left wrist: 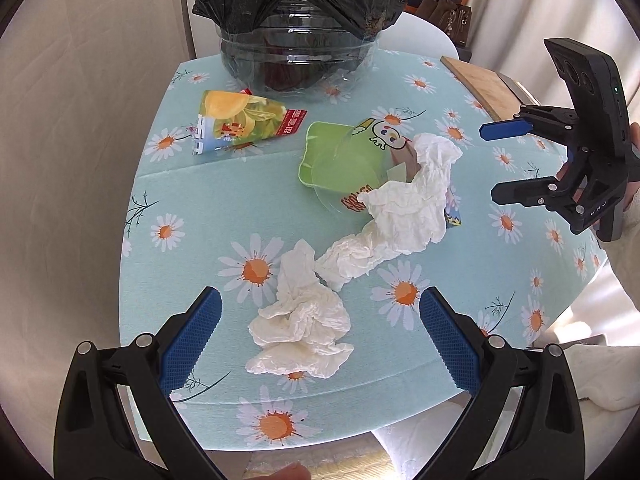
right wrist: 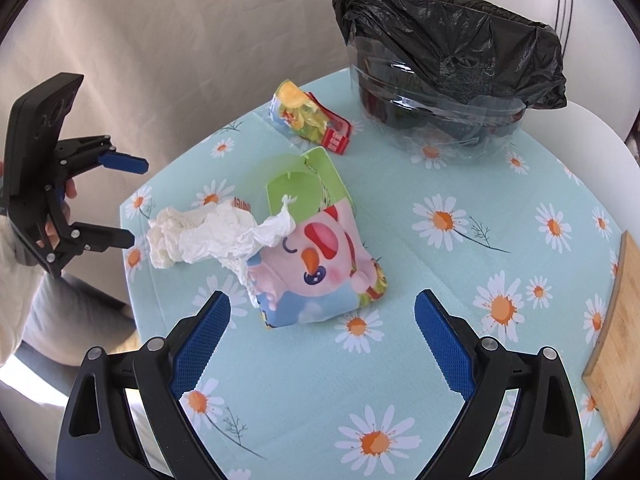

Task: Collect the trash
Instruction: 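Close the right tool on the pink printed snack bag while the left tool grasps the white tissue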

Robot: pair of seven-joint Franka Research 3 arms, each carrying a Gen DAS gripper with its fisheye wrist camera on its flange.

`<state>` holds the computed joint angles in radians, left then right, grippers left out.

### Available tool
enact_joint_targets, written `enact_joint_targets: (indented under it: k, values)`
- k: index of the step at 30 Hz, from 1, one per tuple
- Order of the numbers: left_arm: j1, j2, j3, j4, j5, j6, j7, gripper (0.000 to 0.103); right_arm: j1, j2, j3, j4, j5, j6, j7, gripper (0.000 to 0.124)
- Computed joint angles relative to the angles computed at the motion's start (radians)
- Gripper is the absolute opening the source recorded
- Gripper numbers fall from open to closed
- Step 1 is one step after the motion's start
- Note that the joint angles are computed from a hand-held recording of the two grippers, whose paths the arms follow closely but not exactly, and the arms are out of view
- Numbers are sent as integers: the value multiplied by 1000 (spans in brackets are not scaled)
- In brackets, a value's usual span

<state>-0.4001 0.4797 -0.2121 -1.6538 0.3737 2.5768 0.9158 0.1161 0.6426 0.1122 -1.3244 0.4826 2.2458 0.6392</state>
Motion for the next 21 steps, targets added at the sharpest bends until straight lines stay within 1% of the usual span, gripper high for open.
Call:
enact_joint_targets:
  k: [4,9,12,15,16,17,18,19,20,21]
  values:
    - [-5,21,-6,1,-10,11,-5,97,7,-16,7,-47,9,22,-8,89]
    - [-1,47,-15,9,-38,11,2,97,31,7,1,-49,-11,45,11,89]
    - [4,68,-15,22,-53,9,8,97,45,34,-6,-29,-29,71,36,89]
    - [5,91,-8,44,-63,3,3,97,55,78,-16,22,-53,77,86,87]
    - [7,102,-9,57,-71,-5,0,97,61,97,-23,50,-69,65,111,87]
    - [5,115,-6,77,-76,-26,-4,96,68,119,-33,84,-93,46,133,70]
    - [-4,128,2,99,-72,-57,-12,89,66,141,-34,120,-113,13,136,37]
    - [-13,141,11,120,-65,-88,-22,76,69,162,-39,157,-134,-16,148,34]
    - [-21,150,18,134,-57,-107,-34,69,68,182,-42,194,-149,-48,158,28]
    - [-20,152,21,136,-58,-107,-48,56,58,197,-34,221,-150,-77,150,25]
